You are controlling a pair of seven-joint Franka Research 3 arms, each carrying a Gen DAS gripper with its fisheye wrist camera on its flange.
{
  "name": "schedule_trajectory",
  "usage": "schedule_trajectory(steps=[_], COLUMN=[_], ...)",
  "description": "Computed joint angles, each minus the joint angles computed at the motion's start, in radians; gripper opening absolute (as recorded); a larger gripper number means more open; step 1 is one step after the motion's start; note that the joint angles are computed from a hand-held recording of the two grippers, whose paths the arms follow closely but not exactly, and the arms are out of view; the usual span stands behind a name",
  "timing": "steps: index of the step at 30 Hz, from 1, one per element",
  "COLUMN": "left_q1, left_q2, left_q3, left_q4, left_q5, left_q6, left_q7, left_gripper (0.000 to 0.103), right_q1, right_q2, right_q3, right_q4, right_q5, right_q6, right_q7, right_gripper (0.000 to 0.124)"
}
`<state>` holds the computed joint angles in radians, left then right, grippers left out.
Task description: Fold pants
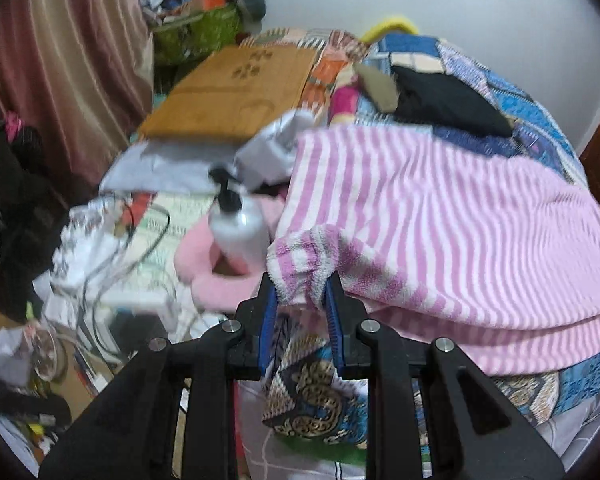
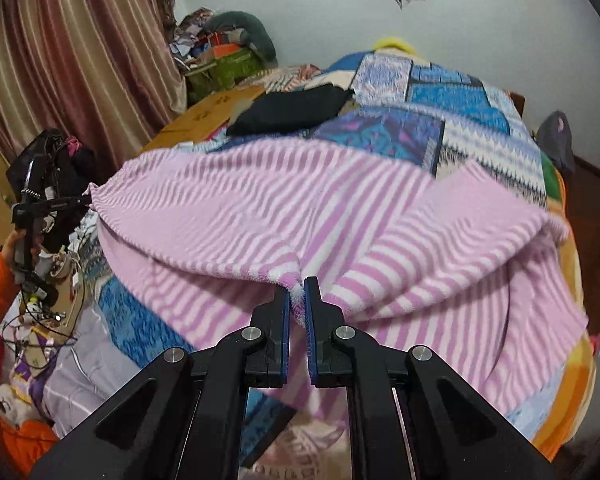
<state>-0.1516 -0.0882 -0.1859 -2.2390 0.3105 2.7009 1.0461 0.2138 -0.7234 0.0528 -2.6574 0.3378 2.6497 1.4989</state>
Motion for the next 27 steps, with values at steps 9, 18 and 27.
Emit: schedule_trajectory(steps=[9,18,27], left_q1=[-0.008,-0.006,-0.061], left_q2=[-0.022,-0.06,0.142], left_q3=[0.0,-0.027,-0.047], left_q4=[-0.011,0.072,0.345], left_q5=[-0.049,0.061,0.151], left_q6=[-0.077,-0.128,-0.148], left_q7=[0.027,-0.079,-0.157], left_gripper=[0.029,0.045,0.064], right_q1=[-0.02,-0.115,-0.216], right_q2=[-0.041,-0.07,0.149], right_q3=[0.004,-0.014,-0.034], right_q4=[-0.017,0.026,0.177], right_q5=[-0.026,-0.091,-0.156], right_q6=[-0.087,-0.111,-0.012], right_q7=[0.032,0.028,0.029], right_gripper=[0.01,0.032,0.043])
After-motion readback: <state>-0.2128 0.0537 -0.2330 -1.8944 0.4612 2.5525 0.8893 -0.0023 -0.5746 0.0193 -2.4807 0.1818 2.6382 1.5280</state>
